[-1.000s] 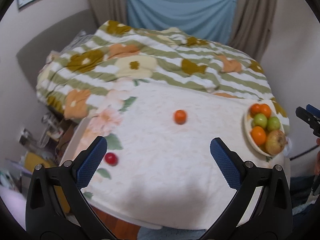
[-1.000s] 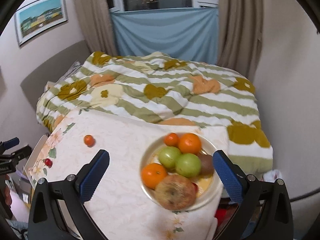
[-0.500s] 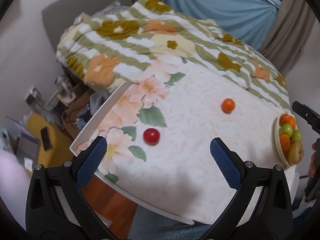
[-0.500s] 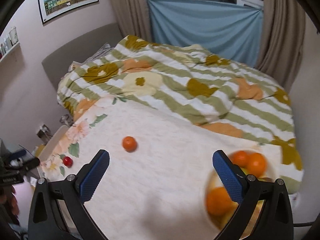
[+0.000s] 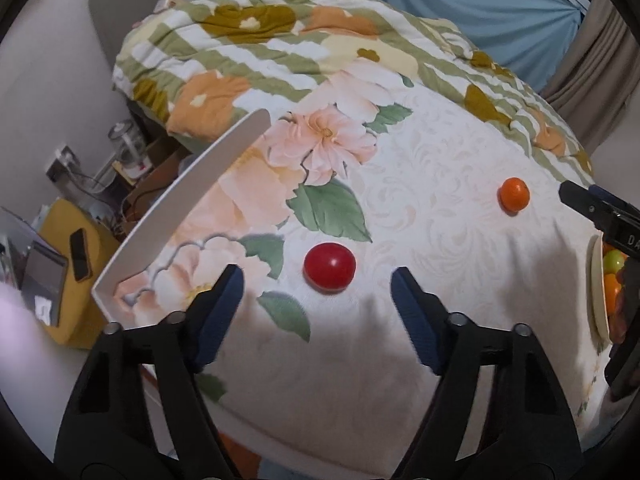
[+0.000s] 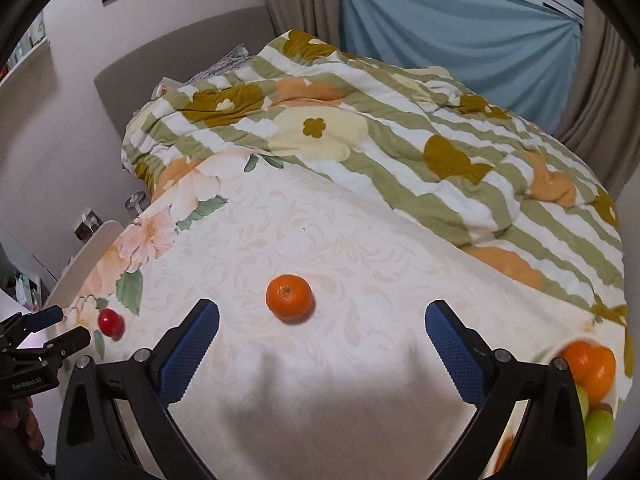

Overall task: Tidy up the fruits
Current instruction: 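Grasp the red tomato with the left tool while the right tool grasps the small mandarin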

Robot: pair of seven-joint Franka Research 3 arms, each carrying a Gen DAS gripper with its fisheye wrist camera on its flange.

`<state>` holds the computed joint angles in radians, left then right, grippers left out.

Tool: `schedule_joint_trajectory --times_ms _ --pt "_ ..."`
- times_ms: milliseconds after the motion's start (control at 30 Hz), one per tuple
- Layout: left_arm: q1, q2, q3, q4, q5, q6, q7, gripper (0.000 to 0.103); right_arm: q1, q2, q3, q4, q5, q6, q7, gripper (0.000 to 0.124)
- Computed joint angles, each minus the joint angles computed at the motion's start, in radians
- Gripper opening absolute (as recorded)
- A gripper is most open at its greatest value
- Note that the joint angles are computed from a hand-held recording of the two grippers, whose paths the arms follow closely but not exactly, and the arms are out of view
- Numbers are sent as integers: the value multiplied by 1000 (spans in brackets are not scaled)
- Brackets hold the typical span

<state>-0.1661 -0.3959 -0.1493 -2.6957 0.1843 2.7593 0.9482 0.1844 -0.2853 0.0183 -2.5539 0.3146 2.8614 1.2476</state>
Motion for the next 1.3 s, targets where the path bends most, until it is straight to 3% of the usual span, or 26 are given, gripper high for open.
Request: schedule_joint_trajectory --times_ms 167,333,400,467,567,733,933,1133,1233,1300 --pt "10 61 -2 21 21 35 7 69 -1 57 12 24 -34 14 -6 98" --pt "-17 107 19 36 -23 44 68 63 12 93 4 45 -20 -5 -28 98" --pt "-16 118 14 44 -23 34 84 57 15 106 3 53 -16 -11 -40 86" --pt "-24 126 19 47 -42 35 109 47 21 121 1 65 -5 -27 -57 81" --pt "-22 133 16 51 -53 19 134 41 26 132 4 68 8 -28 -73 77" --pt "-11 127 14 47 -56 19 142 41 29 141 13 64 6 -15 -67 75" --pt "-10 123 22 41 -70 24 168 41 29 163 24 68 -22 -3 -39 58" --pt "-11 131 34 46 -90 30 218 41 9 178 44 59 -125 49 72 55" --pt "-13 137 46 49 -110 39 253 41 7 189 44 66 -154 48 110 35" --pt "-11 141 45 53 -115 41 266 41 2 189 48 65 -191 55 147 34"
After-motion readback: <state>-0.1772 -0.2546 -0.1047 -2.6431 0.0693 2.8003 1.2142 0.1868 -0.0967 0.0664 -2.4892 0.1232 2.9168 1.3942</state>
